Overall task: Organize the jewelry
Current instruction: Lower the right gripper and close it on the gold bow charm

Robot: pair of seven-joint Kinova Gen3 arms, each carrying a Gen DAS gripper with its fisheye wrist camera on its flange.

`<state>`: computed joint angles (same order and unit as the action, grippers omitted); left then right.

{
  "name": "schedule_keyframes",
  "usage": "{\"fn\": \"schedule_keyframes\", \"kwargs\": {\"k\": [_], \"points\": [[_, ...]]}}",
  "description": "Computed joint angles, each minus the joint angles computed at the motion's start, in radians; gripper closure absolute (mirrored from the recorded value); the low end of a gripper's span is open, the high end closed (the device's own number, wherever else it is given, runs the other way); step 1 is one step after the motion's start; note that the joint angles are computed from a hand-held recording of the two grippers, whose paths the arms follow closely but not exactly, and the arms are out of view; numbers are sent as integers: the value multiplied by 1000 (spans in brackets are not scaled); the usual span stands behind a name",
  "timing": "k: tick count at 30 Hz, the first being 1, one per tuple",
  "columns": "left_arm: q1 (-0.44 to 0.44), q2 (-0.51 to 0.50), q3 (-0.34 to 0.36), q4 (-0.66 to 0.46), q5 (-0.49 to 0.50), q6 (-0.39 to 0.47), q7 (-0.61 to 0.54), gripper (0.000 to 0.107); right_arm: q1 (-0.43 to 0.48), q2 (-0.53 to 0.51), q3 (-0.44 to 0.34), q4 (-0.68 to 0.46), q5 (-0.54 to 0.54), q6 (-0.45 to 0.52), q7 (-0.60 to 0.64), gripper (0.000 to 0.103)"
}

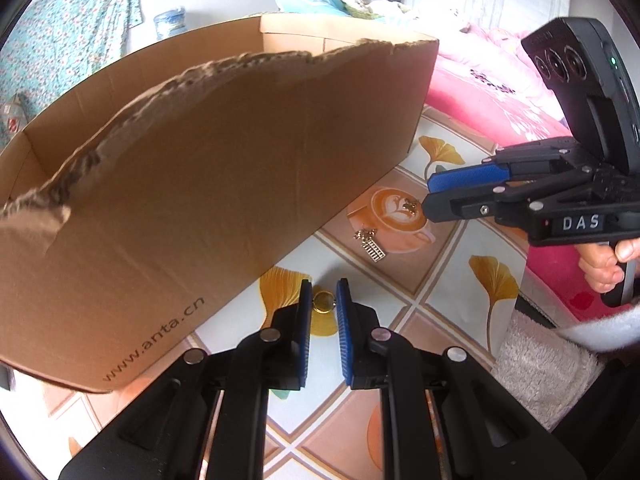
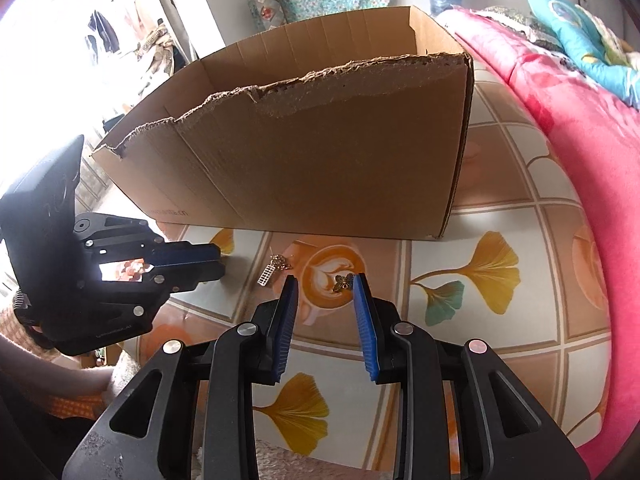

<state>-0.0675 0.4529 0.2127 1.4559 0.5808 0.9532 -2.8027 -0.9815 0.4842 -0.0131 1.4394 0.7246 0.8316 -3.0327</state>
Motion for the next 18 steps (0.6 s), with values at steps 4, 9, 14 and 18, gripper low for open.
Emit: {"fn": "schedule_keyframes", "kwargs": {"k": [4, 9, 14, 18], "points": [[-6, -12, -3, 21, 15, -9, 10, 96, 2, 41, 0, -66, -14, 68, 57, 75], [-18, -21, -5, 33, 26, -11, -5, 96, 9, 80, 3, -129, -41, 111, 133, 76], [-10, -22, -8, 29, 21, -11, 1, 96, -7, 130, 18, -215, -55, 179, 207, 80], [-9, -23, -8, 30, 21, -14, 2, 96, -21, 133, 29, -219, -61, 192, 226, 87]]}}
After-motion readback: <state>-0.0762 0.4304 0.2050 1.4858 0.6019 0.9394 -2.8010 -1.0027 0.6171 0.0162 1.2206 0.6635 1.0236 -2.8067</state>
